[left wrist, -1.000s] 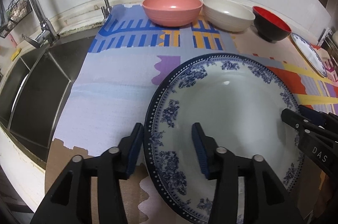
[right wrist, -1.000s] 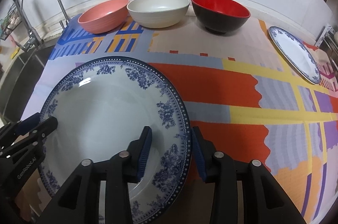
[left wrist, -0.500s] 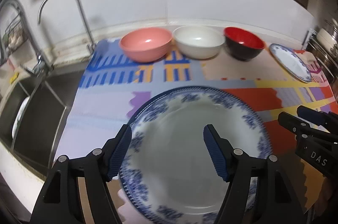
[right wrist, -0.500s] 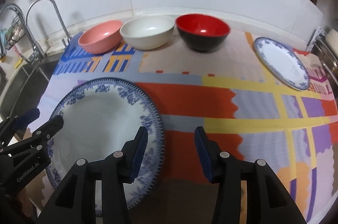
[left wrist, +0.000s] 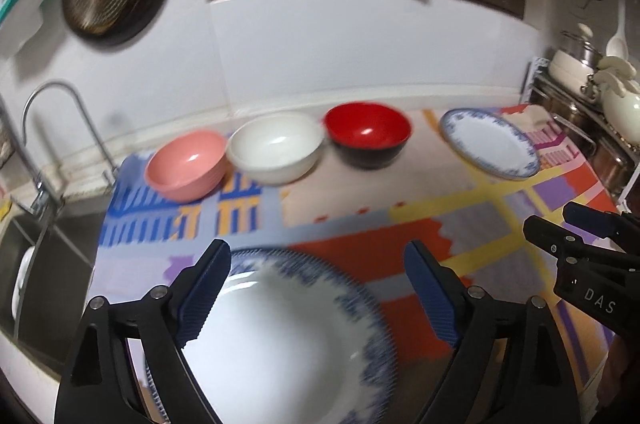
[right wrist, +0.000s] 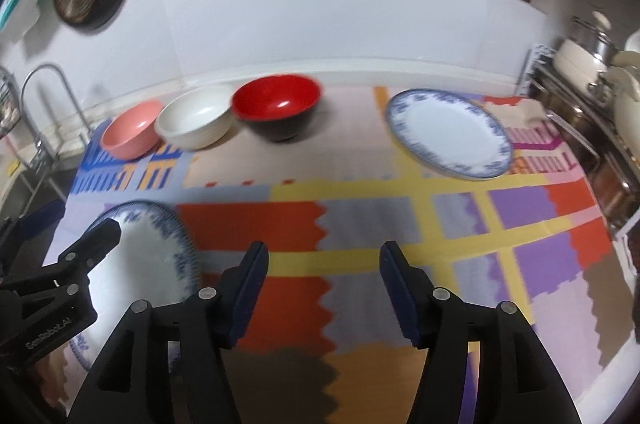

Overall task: Organize plates and bowls
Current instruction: 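Move both tools toward the other blue-rimmed plate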

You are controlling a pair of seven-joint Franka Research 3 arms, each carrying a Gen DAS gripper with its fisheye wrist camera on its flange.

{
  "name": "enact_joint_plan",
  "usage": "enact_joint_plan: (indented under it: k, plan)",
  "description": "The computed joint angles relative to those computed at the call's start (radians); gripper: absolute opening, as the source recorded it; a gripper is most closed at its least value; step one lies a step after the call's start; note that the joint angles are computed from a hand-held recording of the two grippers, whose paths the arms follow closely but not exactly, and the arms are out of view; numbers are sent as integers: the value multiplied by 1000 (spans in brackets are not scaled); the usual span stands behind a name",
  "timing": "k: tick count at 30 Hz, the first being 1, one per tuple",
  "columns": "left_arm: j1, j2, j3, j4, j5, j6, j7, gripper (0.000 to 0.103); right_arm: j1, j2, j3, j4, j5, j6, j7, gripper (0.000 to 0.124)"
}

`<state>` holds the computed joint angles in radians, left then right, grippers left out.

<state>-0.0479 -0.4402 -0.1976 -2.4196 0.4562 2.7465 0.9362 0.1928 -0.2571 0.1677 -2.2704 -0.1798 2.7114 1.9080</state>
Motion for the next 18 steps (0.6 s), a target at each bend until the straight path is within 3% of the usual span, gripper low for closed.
enact_joint_plan:
  k: [8, 18]
  plan:
    - [-37, 120, -28, 146, -5, 14, -5, 91, -67, -4, -34, 14, -26, 41, 1, 59]
    - [-67, 302, -59, 369, 112, -13, -88, 91, -119, 52, -79, 79, -10, 90, -53, 59]
